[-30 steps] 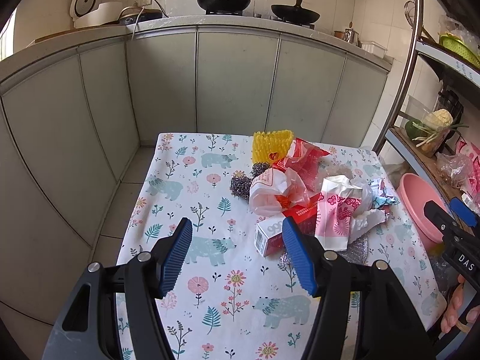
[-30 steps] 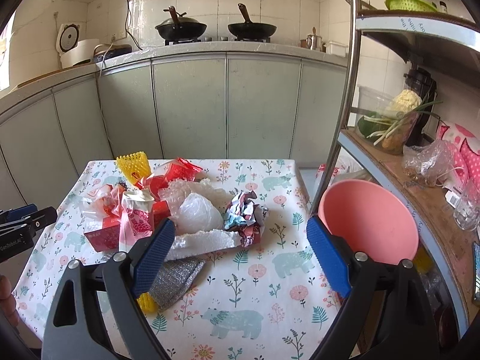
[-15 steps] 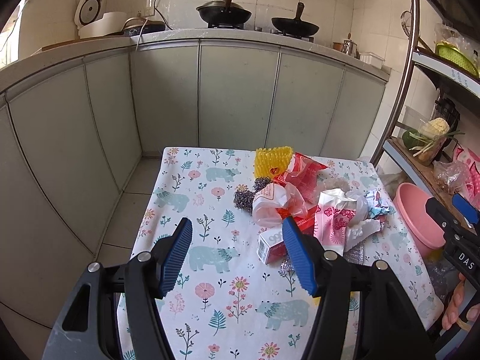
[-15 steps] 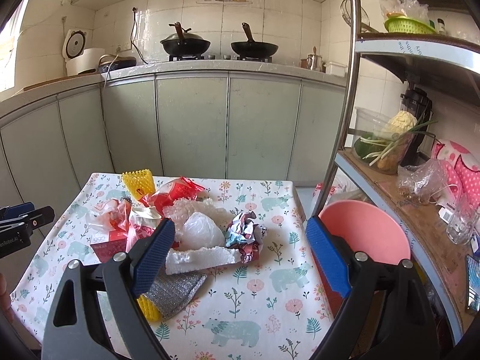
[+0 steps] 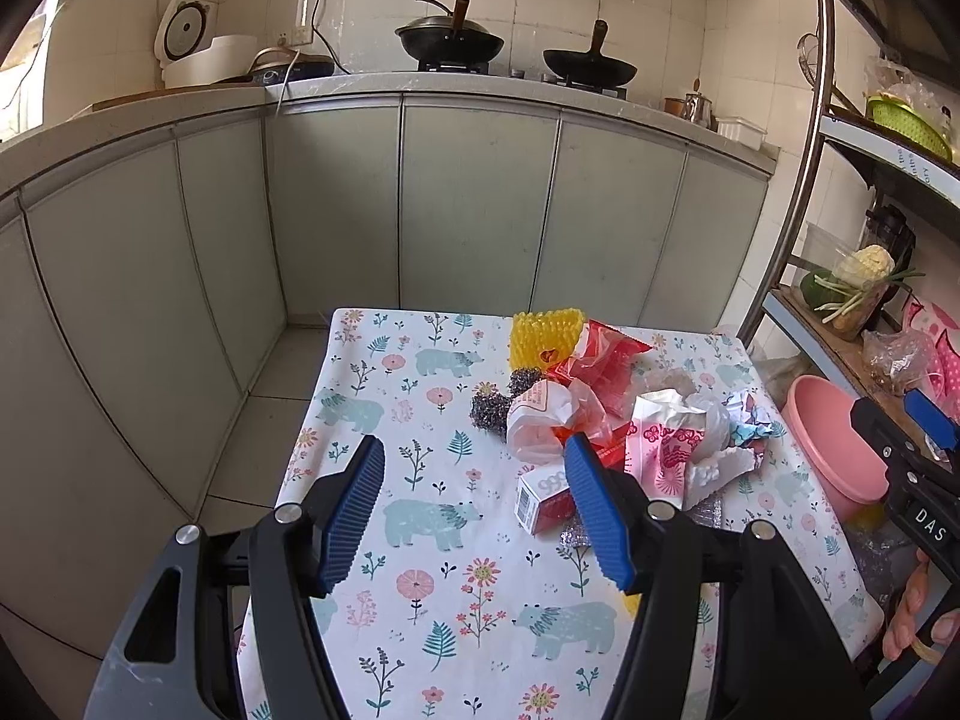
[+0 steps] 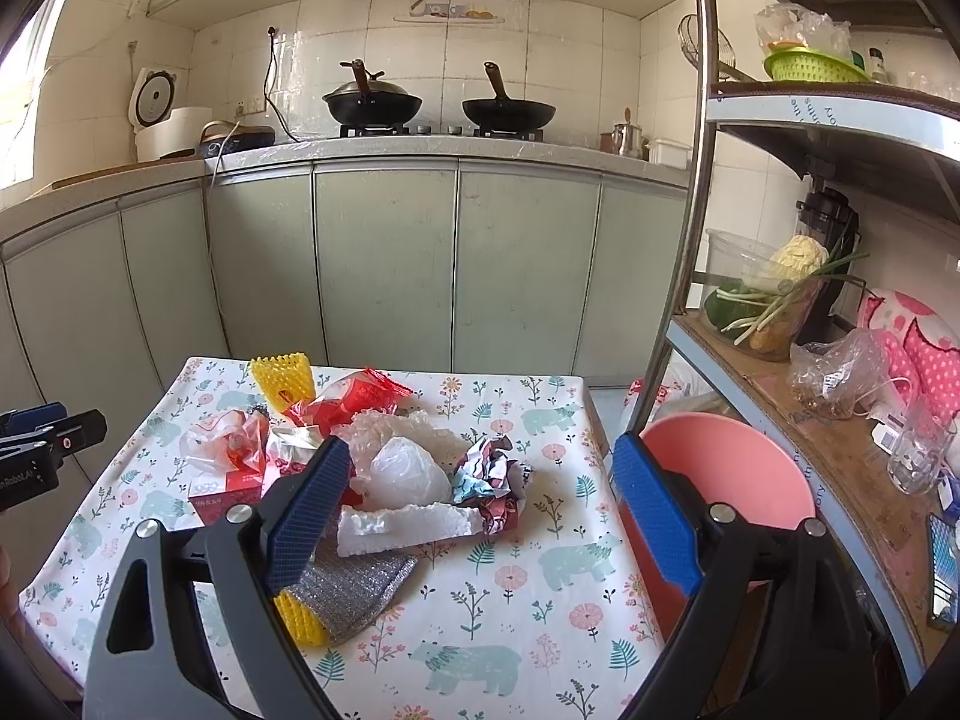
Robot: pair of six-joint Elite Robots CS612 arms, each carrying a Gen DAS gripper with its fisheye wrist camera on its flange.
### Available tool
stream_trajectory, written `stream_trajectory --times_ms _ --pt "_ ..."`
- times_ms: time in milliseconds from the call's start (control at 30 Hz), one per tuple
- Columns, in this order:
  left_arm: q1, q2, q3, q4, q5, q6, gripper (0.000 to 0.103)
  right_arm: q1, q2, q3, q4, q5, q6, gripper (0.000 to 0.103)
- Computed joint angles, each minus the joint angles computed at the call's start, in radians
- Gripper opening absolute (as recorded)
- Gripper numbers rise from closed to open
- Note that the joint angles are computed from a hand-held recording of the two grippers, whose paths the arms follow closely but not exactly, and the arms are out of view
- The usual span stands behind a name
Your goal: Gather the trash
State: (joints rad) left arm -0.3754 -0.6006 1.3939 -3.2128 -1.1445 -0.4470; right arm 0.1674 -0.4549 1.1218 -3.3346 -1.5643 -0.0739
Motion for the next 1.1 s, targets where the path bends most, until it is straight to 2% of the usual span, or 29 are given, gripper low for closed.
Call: stream_trajectory --times_ms 1100 --pt "-0.004 -0.011 0.019 -0.02 0.004 0.011 0.062 0.0 -0.009 0.014 -0.01 0.008 0.0 0.09"
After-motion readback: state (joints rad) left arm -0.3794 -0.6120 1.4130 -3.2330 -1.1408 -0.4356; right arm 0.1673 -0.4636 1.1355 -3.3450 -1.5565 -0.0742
